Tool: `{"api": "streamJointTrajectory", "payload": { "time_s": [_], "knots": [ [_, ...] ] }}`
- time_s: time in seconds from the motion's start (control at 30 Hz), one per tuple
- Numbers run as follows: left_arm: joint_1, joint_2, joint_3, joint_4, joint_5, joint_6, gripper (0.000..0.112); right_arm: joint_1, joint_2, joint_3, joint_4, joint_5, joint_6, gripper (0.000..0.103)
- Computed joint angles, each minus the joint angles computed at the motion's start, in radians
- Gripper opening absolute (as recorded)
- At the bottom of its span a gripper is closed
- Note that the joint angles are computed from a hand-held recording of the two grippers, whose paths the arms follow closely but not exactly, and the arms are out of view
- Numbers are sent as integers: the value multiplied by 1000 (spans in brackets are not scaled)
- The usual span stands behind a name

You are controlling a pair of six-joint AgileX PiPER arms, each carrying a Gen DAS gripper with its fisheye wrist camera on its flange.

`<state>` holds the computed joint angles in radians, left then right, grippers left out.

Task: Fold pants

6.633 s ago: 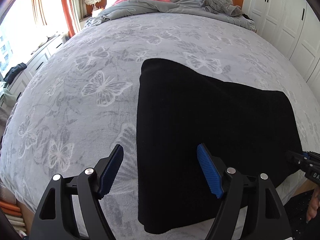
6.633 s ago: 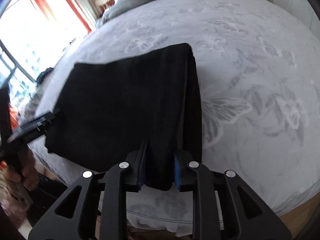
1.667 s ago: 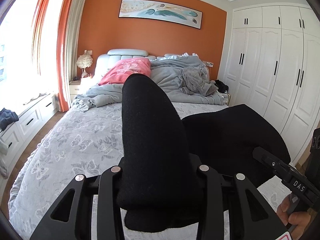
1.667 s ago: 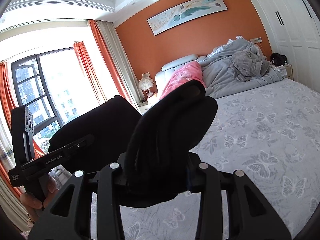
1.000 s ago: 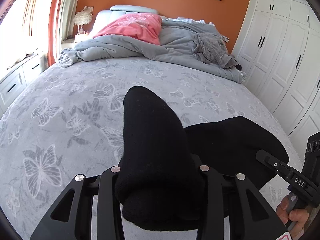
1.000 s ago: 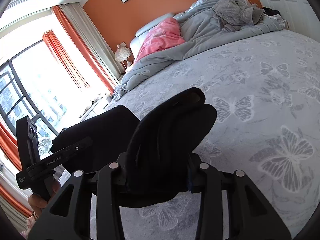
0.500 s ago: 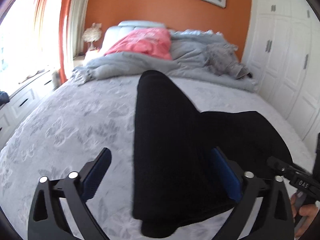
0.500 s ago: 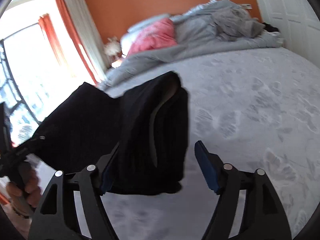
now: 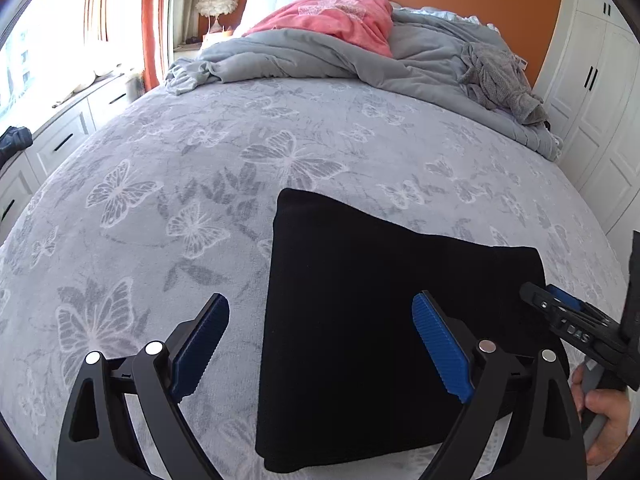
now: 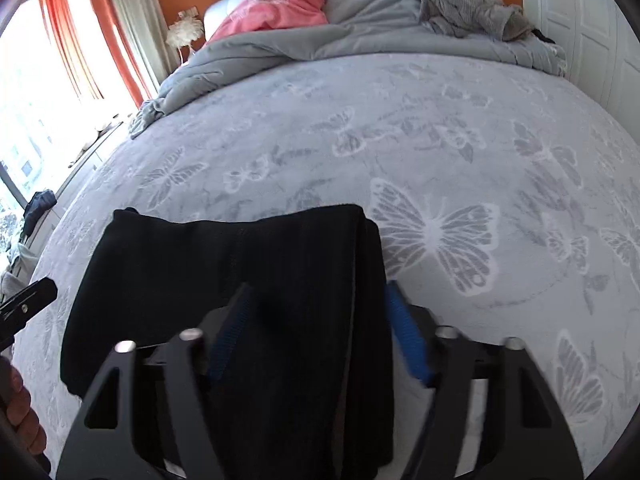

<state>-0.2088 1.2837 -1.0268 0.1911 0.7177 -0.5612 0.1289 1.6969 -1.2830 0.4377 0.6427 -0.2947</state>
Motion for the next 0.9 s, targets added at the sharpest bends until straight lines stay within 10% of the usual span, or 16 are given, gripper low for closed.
{"api": "streamJointTrajectory", "payload": {
  "time_s": [0.17, 0.27, 0.37, 0.43, 0.57, 0.63, 0.7, 0.77, 0.9],
  "knots": [
    [44, -10, 27, -46, -51, 64, 91, -10, -141, 8, 111, -64, -141, 4],
    [65, 11, 37, -61, -59, 78, 91, -41, 28, -73, -80, 33, 33, 21],
    [139, 34, 71, -232, -67, 201, 91, -93, -47, 65, -6, -22, -31, 49],
    [199, 11, 130, -367, -83, 313, 91, -134, -156, 177, 89, -39, -145, 92],
    [302, -29, 258, -672, -101, 576, 94, -227, -138, 258, 312, 126, -352, 91],
    [323, -12, 289, -810, -94, 691, 93, -266, -71, 278, 464, 203, -438, 55],
    [307, -14, 292, -857, -102, 758, 68, -268, -103, 267, 474, 234, -394, 37],
    [348, -16, 250, -899, -3, 756, 39, -285, -177, 250, 479, 309, -369, 34],
    [505, -149, 185, -944, 288, 779, 35, -351, -390, 299, 419, 483, -373, 36]
  ]
}}
